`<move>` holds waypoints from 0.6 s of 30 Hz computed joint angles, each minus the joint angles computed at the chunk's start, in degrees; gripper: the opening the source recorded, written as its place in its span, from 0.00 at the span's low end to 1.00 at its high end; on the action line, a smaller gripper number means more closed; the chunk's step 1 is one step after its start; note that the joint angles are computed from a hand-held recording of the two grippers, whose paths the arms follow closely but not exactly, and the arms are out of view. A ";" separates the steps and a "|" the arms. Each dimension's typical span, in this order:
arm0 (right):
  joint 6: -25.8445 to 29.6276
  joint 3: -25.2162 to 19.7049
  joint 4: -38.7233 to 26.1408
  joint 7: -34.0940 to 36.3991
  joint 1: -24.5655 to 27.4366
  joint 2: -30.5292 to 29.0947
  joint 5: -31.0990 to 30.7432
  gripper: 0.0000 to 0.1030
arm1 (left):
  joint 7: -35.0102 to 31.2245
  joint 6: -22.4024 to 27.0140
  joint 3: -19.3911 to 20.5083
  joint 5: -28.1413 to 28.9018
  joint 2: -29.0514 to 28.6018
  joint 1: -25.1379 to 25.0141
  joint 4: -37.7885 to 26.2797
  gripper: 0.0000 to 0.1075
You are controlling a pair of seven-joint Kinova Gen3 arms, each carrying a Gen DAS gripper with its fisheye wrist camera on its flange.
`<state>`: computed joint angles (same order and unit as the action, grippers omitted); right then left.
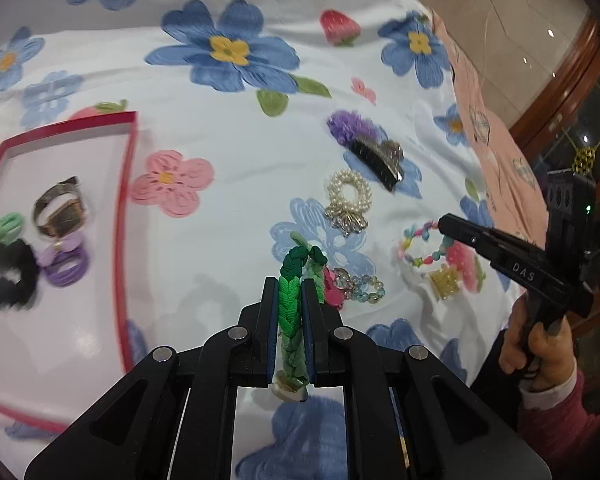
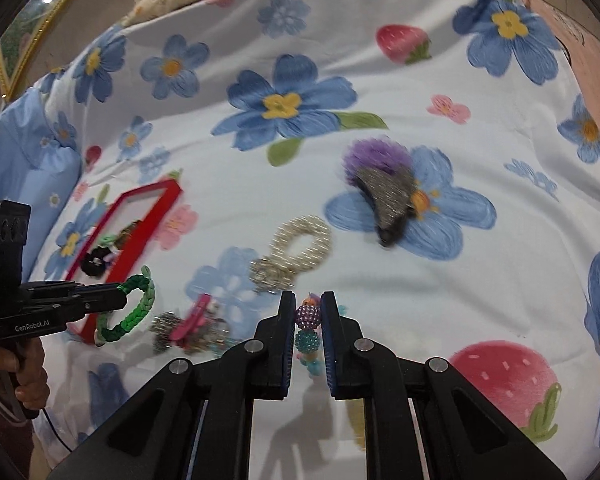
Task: Organize jewelry
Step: 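Carry the braided clip and beaded bracelet into the tray and release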
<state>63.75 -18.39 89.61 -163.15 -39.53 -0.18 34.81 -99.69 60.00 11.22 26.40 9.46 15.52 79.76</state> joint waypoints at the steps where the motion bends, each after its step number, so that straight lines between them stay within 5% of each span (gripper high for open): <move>1: -0.09 -0.16 -0.26 -0.17 -0.18 0.10 0.22 0.12 | -0.25 -0.18 -0.27 0.74 -0.82 -0.58 0.74 0.09; 18: -4.25 1.49 -8.61 2.58 -7.67 7.05 1.99 0.12 | -4.34 -0.53 -6.40 7.92 -9.73 -8.20 9.92 0.09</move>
